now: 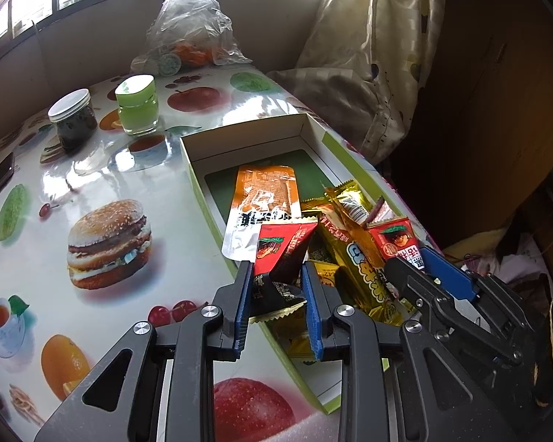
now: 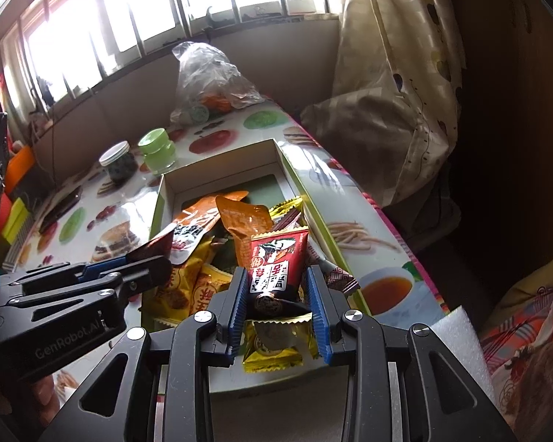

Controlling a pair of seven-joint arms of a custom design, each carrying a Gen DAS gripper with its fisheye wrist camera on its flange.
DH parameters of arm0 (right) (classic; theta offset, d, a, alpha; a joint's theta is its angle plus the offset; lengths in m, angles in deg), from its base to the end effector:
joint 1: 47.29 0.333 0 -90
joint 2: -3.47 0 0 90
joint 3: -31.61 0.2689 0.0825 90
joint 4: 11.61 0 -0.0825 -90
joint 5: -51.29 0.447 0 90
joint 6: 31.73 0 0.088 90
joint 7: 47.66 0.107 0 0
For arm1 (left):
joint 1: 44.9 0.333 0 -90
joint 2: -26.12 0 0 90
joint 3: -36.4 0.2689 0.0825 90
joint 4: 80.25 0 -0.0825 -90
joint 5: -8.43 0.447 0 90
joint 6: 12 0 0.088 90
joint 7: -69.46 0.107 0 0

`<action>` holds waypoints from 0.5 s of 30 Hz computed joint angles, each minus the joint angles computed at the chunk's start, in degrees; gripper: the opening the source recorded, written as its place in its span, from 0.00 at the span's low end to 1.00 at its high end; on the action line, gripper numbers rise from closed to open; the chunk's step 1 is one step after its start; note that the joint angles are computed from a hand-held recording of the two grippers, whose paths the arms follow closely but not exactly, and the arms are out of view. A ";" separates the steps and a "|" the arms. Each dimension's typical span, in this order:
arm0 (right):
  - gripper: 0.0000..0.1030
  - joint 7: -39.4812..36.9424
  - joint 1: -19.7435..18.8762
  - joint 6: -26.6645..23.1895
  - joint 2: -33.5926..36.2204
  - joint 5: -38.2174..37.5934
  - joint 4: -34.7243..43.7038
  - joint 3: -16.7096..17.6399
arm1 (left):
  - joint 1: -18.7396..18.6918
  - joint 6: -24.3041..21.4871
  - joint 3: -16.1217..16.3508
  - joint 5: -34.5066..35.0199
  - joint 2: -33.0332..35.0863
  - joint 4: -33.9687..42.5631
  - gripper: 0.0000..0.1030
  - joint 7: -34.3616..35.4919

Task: Organize snacks
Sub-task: 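Open both grippers to drop the chocolates into the box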

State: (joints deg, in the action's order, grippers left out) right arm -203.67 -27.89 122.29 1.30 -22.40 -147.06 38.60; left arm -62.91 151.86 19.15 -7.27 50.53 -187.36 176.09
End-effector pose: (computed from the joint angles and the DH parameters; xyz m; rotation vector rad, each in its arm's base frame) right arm 0.4867 0.2757 0.2724 -1.3389 2.0796 -0.7032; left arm 0.5918 -0.3868 0.2750 -1.3438 2.5533 -0.9119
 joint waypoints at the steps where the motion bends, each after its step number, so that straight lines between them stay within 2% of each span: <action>1: 0.30 0.00 0.00 -0.24 0.25 -0.39 0.28 0.01 | -0.09 -0.05 0.07 0.08 0.20 0.23 0.26 -0.07; 7: 0.30 0.56 0.07 -0.57 0.81 -2.18 0.86 -0.27 | -0.16 -0.96 0.11 0.18 1.23 1.56 0.27 -0.32; 10: 0.32 1.12 0.11 -0.42 0.78 -2.77 0.74 -0.33 | 0.81 -1.12 -1.03 -1.19 1.32 1.54 0.33 1.14; 15: 0.35 0.92 0.20 -0.74 0.64 -2.22 0.59 -0.31 | 0.82 -0.97 -1.11 -1.89 0.74 0.93 0.34 1.90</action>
